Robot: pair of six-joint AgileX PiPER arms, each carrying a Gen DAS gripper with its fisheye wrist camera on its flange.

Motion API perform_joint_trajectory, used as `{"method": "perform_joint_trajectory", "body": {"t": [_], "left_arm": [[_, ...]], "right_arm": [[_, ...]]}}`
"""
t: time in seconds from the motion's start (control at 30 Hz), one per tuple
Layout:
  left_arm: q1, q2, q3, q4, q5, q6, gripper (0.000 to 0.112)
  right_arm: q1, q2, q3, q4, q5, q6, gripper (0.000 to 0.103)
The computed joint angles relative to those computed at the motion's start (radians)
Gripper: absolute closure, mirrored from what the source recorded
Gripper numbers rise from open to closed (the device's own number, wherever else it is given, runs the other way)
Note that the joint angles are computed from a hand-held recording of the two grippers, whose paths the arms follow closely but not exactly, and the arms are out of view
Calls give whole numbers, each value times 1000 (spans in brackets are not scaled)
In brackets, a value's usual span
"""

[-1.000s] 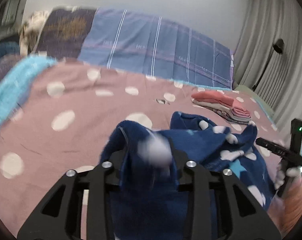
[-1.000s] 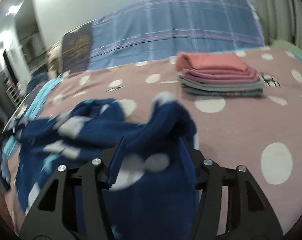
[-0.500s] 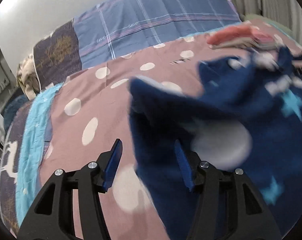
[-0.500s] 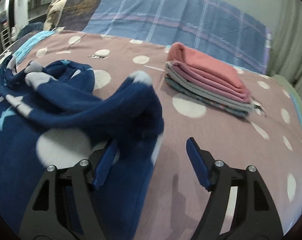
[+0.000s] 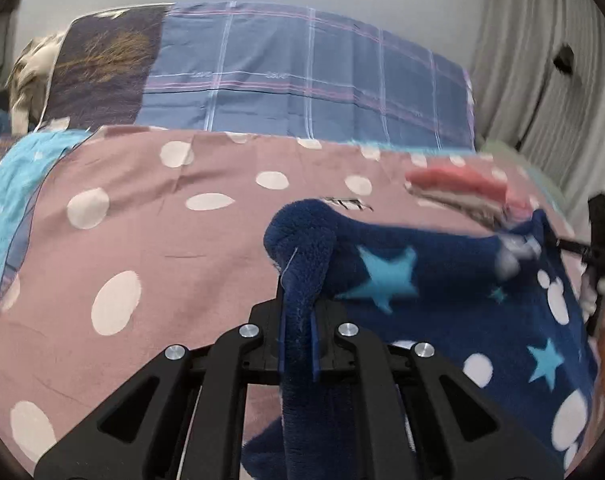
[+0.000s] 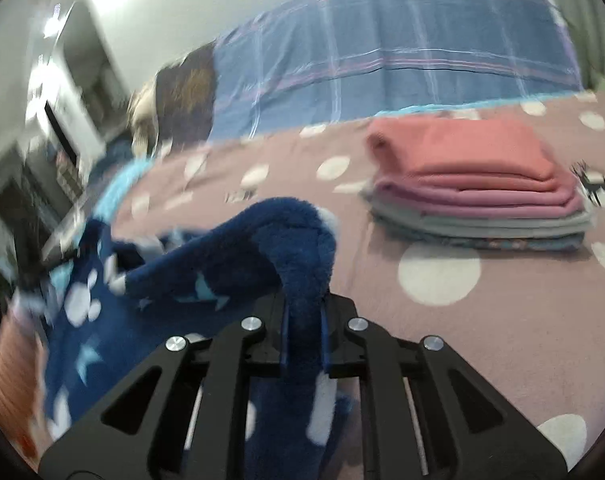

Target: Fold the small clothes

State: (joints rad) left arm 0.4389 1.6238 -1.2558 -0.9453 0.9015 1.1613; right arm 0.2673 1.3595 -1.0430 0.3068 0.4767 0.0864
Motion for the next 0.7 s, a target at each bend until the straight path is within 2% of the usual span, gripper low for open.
{"method": "perform_joint_trajectory", "body": {"t": [0.03, 0.1, 0.13, 0.17, 0.2, 0.27, 0.3, 0.37, 0.4, 0.47, 0.53, 0.6, 0.7], "left_arm": [[-25, 5, -2, 40, -39, -33, 103], [-118, 26, 21, 220, -171, -140, 99], [-162, 41, 41, 314, -229, -190, 93], [-202, 47, 91, 369, -322, -201, 89], [-221, 32, 128, 383, -374, -208, 89], [-229, 11, 142, 397, -402, -227, 83], [-235, 8, 147, 424, -419, -261, 77], [-205, -8, 151, 386, -383, -238, 75], [-189, -23, 152, 368, -366, -239, 75], [-139, -94, 173, 314, -320, -212, 75], [-71, -158, 183, 210, -231, -102, 75], [1, -264, 220, 126, -99, 3, 73], [107, -410, 282, 48, 124, 121, 71]], "right_arm": [[13, 37, -24, -78, 18, 70, 89], [61, 154, -83, -278, 92, 238, 81], [93, 181, -84, -364, 90, 318, 78], [115, 177, -55, -435, 48, 375, 75], [131, 166, -28, -490, 24, 422, 74], [142, 160, -31, -528, 37, 460, 73], [147, 159, -37, -548, 52, 481, 71], [182, 147, -44, -660, 101, 595, 63], [213, 130, -53, -760, 162, 689, 59], [280, 56, -36, -888, 249, 815, 59], [359, -43, 1, -953, 314, 890, 61], [451, -129, 27, -964, 369, 924, 63], [684, -265, 85, -1018, 489, 1054, 63]]}}
